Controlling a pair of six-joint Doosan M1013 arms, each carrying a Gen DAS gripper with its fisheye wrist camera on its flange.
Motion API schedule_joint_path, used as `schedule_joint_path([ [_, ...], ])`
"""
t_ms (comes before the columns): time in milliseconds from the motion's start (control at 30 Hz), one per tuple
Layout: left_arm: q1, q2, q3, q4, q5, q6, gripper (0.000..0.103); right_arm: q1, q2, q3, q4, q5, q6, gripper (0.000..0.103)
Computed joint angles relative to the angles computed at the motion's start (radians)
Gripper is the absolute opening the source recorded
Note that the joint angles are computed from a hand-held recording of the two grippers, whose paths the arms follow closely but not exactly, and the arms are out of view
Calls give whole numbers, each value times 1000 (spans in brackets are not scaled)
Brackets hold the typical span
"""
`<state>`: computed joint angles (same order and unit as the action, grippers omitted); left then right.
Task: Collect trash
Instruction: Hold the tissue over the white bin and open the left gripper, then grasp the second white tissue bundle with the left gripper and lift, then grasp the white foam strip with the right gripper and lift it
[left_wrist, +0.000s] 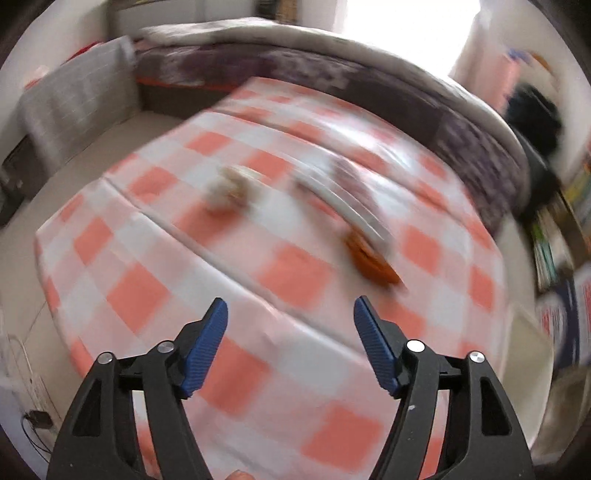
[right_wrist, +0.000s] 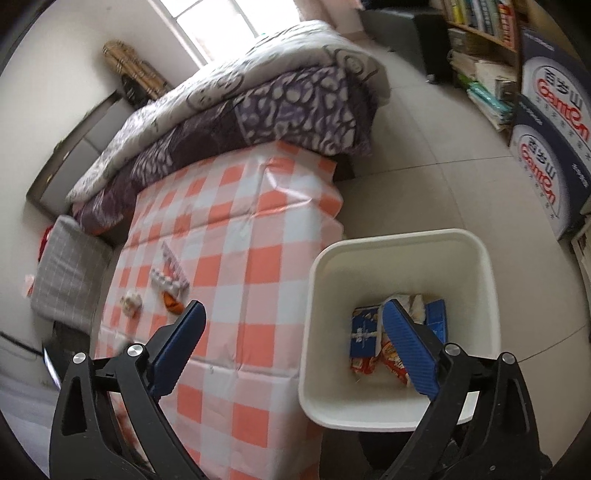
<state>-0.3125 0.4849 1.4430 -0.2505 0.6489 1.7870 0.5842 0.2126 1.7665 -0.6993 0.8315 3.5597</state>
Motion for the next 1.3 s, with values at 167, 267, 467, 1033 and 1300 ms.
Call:
schedule_joint_path([
  [167,31,109,-155,-2,47,-173,71,-8,33,-45,61,-20,-139,94],
  [267,30,175,-241,12,83,-258,71,-12,48,-69,90,-31,-211,94],
  [467,8,267,-361,119,148,-384,71,-17,78,-112,134,-32,-306,95],
  [1033,133,46,-114,11,62,-13,47,-114,411,-567,435,-52,-1285,69],
  [1300,174,17,-69,-59,69,61,48,-108,594,-796,403,79,-1466,65],
])
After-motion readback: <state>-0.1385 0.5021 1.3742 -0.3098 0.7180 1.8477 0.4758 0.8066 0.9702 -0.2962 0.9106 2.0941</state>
